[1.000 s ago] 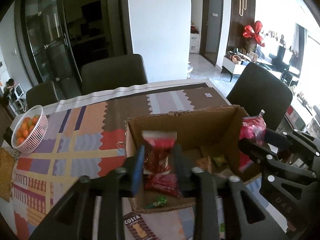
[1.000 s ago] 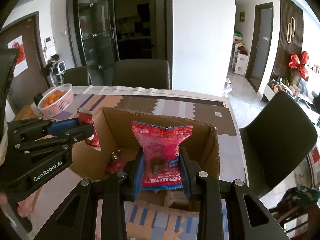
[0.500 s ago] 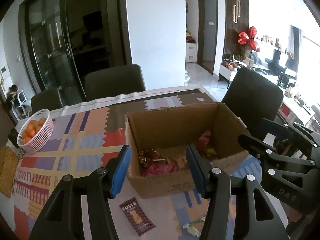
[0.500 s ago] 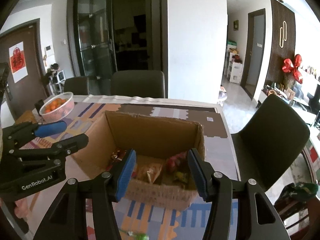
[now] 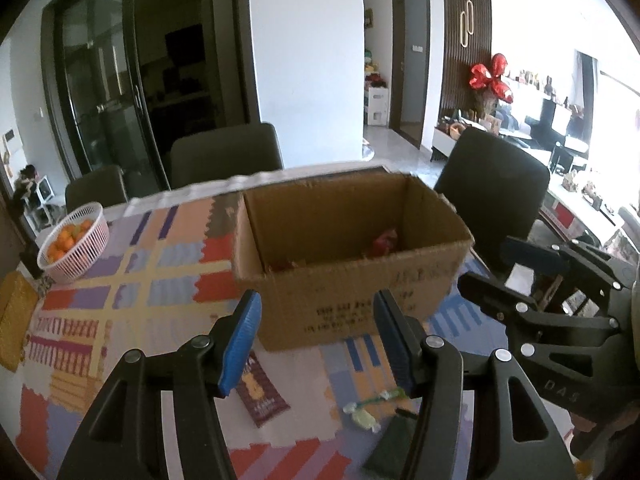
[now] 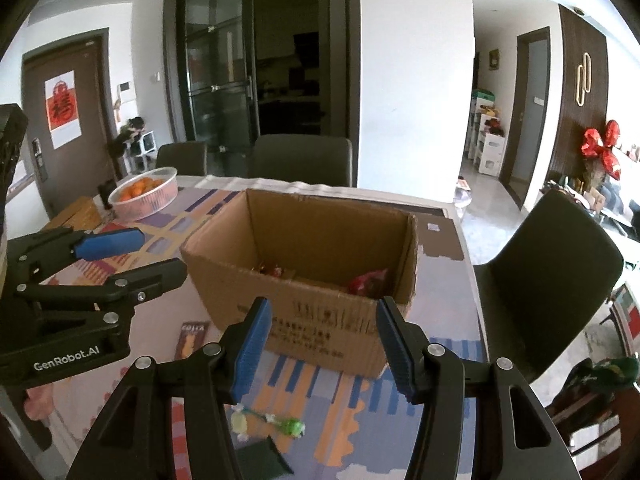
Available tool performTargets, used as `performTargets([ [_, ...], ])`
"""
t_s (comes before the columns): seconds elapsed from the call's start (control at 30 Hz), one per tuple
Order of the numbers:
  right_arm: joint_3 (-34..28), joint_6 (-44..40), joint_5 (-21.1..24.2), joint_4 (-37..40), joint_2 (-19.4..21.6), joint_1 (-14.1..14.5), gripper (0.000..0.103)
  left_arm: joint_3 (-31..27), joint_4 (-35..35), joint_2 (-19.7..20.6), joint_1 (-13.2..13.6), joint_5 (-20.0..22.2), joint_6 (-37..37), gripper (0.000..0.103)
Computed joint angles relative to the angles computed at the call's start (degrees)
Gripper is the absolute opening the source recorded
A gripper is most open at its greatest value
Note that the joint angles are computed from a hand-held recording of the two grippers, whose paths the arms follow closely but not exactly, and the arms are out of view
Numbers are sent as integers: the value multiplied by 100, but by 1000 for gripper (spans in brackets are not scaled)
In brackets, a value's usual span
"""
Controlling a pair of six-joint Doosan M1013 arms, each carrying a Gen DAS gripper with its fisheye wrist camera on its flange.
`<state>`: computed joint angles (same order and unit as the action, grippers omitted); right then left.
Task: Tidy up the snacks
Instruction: 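Move both tools back toward the remaining snacks on the table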
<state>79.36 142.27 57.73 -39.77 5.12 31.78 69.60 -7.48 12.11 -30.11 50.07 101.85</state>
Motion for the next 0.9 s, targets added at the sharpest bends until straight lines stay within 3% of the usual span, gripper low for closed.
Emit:
performTargets([
  [0.33,297,-68,-69,50,-94,110,55,471,-185,-137,5,148,162,58],
  [0.9,727,-248,-27,1033,-93,0,55,979,-243,-163,-37,411,251,57],
])
